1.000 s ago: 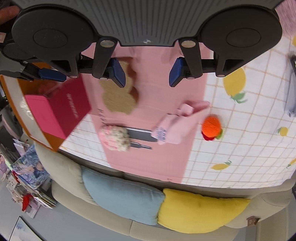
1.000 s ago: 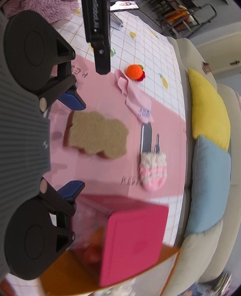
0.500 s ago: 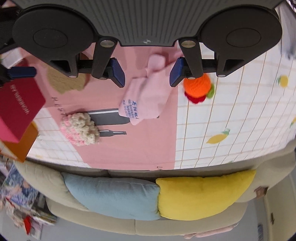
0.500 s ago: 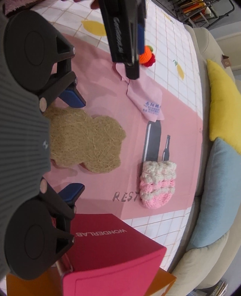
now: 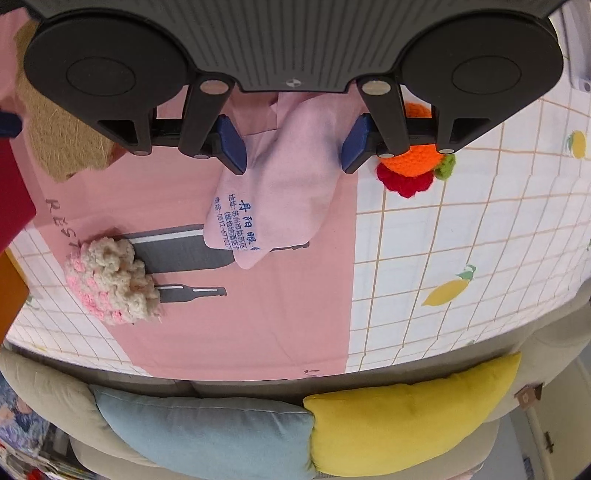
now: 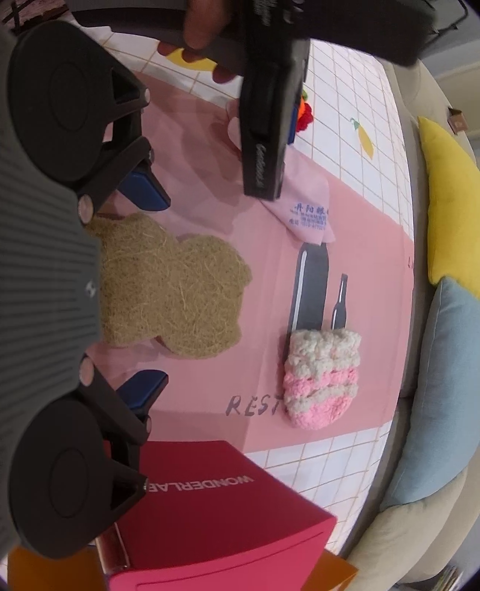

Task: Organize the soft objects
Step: 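Grasp the brown fibre pad with the right tool while the left tool grasps the pink cloth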

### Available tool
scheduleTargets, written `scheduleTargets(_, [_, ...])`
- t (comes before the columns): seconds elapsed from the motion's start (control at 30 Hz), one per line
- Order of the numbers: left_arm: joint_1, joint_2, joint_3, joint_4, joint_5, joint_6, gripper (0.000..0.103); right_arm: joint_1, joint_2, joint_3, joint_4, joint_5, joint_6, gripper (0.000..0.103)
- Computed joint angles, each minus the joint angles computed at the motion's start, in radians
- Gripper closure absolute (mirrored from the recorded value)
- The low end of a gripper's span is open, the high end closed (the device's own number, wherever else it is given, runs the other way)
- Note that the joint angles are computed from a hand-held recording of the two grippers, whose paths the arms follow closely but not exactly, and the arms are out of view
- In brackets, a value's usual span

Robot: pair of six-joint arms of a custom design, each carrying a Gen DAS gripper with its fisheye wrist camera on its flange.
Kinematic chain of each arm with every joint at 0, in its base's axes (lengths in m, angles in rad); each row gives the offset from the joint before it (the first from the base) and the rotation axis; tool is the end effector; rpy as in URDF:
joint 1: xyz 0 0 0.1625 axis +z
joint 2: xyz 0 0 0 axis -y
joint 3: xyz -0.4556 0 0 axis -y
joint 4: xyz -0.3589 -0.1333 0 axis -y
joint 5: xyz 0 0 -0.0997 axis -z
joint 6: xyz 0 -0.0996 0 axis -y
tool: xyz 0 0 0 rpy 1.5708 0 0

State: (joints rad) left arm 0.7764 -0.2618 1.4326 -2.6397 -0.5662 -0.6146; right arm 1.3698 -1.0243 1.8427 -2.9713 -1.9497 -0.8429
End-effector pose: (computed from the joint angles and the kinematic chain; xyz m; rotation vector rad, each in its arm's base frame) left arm -0.3283 -0.6271 -0.1134 0.2612 2.2047 -0.7033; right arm -0.0285 -0.6230 0.2672 0.6527 -2.4188 0.4104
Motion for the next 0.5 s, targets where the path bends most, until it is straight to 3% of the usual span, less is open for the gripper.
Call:
scheduleTargets(0.03, [0.0, -0.001, -0.002, 0.002, -0.003, -0.008, 0.035, 0.001, 0.001, 0.0, 0.003, -0.003, 0.0, 0.023])
scheduleTargets(0.1, [0.001, -0.001, -0.001, -0.016, -0.018, -0.002, 0.048, -0.002, 0.0, -0.01, 0.042, 0.001, 0.016, 0.029])
scheduleTargets(0.13, [0.0, 0.001, -0.002, -0.026, -0.023, 0.009, 0.051, -0.003, -0.002, -0.01, 0.05, 0.006, 0.026, 0.03])
scheduleTargets(0.3, [-0.015, 0.021, -0.019, -0.028, -0.031, 0.039, 0.09, -0.005, -0.008, 0.002, 0.039, 0.012, 0.016, 0.031])
scheduleTargets(0.5, [-0.039, 0.012, 0.014, -0.037, -0.028, -0.008, 0.099, -0.015, -0.049, 0.014, 0.053, 0.055, 0.005, 0.031])
